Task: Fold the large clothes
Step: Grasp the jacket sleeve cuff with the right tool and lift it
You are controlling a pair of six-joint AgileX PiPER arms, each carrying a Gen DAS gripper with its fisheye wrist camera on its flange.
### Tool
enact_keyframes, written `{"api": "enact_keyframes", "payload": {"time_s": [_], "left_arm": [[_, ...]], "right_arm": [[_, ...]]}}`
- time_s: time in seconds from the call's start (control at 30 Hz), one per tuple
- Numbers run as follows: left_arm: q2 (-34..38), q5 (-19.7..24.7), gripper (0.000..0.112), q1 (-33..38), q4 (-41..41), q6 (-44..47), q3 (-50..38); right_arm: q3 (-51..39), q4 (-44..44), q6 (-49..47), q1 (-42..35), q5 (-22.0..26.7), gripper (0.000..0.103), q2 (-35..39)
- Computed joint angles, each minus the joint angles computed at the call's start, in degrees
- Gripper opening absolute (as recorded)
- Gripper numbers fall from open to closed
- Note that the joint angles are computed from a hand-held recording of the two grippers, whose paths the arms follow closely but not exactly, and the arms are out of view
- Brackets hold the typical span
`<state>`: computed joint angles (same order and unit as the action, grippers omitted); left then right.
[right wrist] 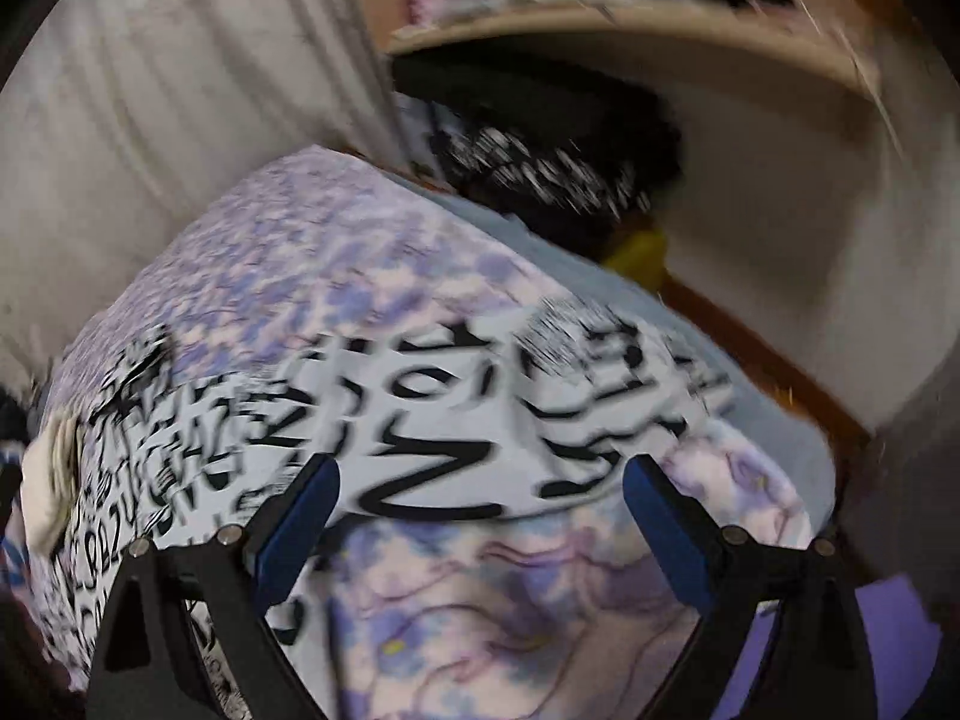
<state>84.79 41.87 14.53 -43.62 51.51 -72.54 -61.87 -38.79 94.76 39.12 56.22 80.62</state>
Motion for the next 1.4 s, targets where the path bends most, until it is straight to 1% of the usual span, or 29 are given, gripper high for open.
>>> {"api": "enact_keyframes", "payload": {"time_s": [0.1,0.13,0.2,0.27,0.33,0.37,0.43,0.47,0.5,0.53,0.57,0.63,0.7,0.77,0.83,0.87,0.97,1.03,1.1,1.13,1.2,1.23,1.27,1.3,1.37,1.4], "left_arm": [[1.32,-4.76,0.101,-5.4,5.85,-4.36,2.02],[2.23,-6.84,0.101,-7.72,9.27,-7.47,2.51],[4.06,-8.42,0.101,-10.18,12.55,-10.37,3.12],[5.76,-8.44,0.101,-11.6,14.14,-12.53,2.92],[8.33,-6.93,0.101,-12.61,14.97,-14.22,1.65],[9.12,-6.75,0.101,-13.02,15.31,-14.75,1.41],[10.43,-6.05,0.101,-14.09,17.52,-16.71,0.73],[10.55,-5.7,0.101,-14.14,17.42,-16.25,0.75],[10.61,-5.81,0.101,-14.42,17.62,-15.98,0.96],[10.7,-6.0,0.101,-14.79,18.01,-15.82,1.14],[10.75,-5.25,0.101,-14.65,17.66,-15.21,0.91],[11.43,-3.2,0.101,-14.14,17.05,-14.81,0.09],[11.43,-1.88,0.101,-13.04,15.52,-13.89,-0.24],[10.9,-1.42,0.101,-11.64,14.41,-12.71,-0.05],[9.86,-1.33,0.101,-9.74,13.47,-10.57,0.4],[9.34,-1.36,0.101,-8.57,12.44,-9.15,0.62],[8.34,-0.54,0.101,-4.47,9.82,-5.73,0.3],[8.27,1.29,0.101,-0.86,8.44,-4.19,-1.14],[8.77,3.47,0.101,2.92,7.11,-2.86,-3.1],[9.18,4.7,0.101,5.29,6.06,-1.84,-4.14],[10.25,6.51,0.101,9.52,4.35,0.11,-5.75],[11.37,7.91,0.101,12.2,3.77,0.78,-7.2],[12.35,8.91,0.101,14.08,3.56,1.19,-8.21],[13.63,9.7,0.101,15.81,3.62,1.54,-9.3],[15.94,10.38,0.101,18.44,4.29,2.51,-10.7],[17.33,10.43,0.101,19.57,5.15,2.98,-11.45]], "right_arm": [[6.93,4.45,0.49,-6.69,-8.69,0.087,-1.23],[8.86,5.87,0.36,-8.71,-11.48,0.085,-1.22],[11.68,8.08,0.53,-11.89,-16.04,0.082,-0.63],[14.34,9.25,1.22,-14.97,-20.67,0.08,-0.19],[16.85,9.69,2.67,-17.85,-25.37,0.078,-0.17],[17.19,9.26,3.46,-18.85,-26.89,0.076,0.47],[17.54,7.88,5.01,-20.35,-28.28,0.073,1.27],[17.2,7.99,4.92,-21.13,-28.75,0.07,2.08],[16.71,8.4,4.53,-21.83,-28.95,0.061,2.88],[16.04,9.5,3.02,-22.56,-28.79,0.052,3.74],[14.79,10.63,1.44,-23.2,-28.08,0.047,4.98],[12.84,10.44,0.4,-23.21,-25.59,0.024,6.23],[10.5,4.88,4.74,-20.53,-21.23,0.012,5.94],[6.21,-2.25,8.39,-15.66,-13.98,0.008,5.75],[-0.26,-9.12,9.14,-9.32,-6.36,0.007,6.25],[-3.14,-11.42,8.49,-6.92,-4.55,0.006,6.64],[-14.32,-16.33,3.13,-0.29,-1.8,0.006,10.15],[-23.1,-18.09,-2.65,4.36,-1.76,0.006,14.2],[-32.1,-17.62,-9.85,7.81,-2.42,0.006,19.42],[-36.07,-16.35,-13.17,8.93,-3.31,0.006,21.94],[-45.64,-10.2,-21.88,10.85,-6.04,0.006,28.52],[-49.08,-7.83,-24.57,11.28,-6.24,0.006,31.14],[-54.45,-4.77,-28.11,11.97,-5.37,0.006,35.49],[-57.95,-2.59,-30.44,12.64,-4.52,0.007,38.75],[-66.8,6.52,-38.64,12.81,-2.48,0.017,46.57],[-69.77,10.25,-41.35,12.8,-1.6,0.03,49.62]]}}
